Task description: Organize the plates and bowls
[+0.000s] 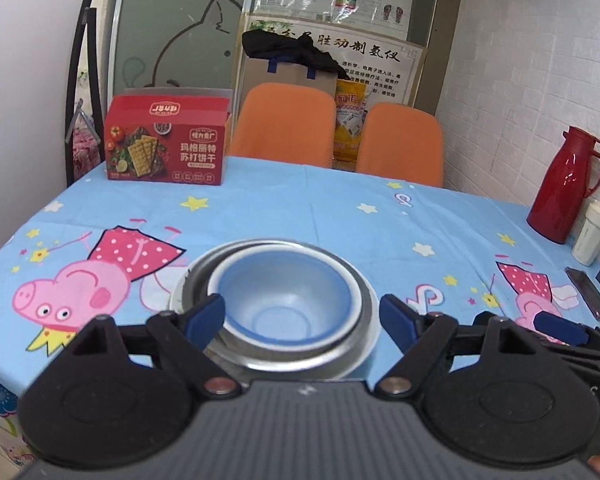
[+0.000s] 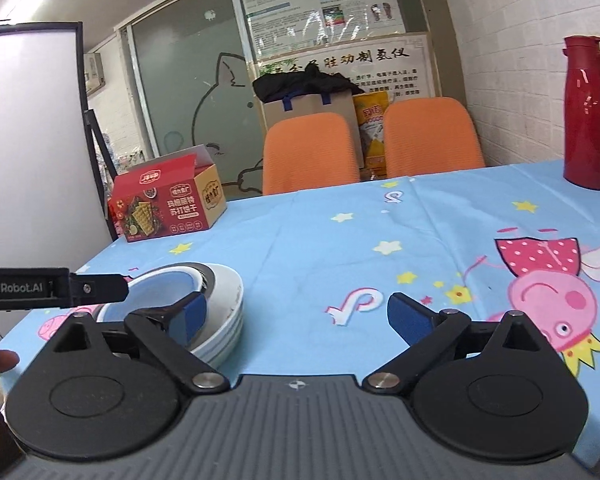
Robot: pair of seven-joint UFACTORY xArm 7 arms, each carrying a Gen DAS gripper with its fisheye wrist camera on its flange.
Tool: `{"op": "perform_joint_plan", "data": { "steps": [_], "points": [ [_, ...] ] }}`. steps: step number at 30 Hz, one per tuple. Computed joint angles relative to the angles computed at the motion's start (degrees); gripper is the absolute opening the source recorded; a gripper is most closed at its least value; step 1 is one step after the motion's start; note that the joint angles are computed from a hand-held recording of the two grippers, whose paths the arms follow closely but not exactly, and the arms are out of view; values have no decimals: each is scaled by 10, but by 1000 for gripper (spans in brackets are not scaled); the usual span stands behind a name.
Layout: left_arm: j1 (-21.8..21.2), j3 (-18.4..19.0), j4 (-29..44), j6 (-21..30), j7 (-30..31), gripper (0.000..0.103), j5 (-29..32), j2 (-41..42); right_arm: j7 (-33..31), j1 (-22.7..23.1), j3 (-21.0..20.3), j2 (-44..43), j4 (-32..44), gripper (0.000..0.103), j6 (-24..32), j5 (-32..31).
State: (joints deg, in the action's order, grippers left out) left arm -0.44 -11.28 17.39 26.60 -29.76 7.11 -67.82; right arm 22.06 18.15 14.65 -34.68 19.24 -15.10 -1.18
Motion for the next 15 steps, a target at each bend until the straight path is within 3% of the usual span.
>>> {"op": "perform_joint_plan", "data": {
  "steps": [4,11,15],
  "points": [
    [-22,-29,-25,41,-28,82,-7,-49,27,-31,35,-59,-38,103,49,17],
    [-91,-80,-60,128,-81,82,-5,-143,90,-23,47,-196,-109,103,152,8],
    [-139,-121,-65,179,-110,82,5,-192,122,11,36,-287,-149,103,205,-4]
  ]
}}
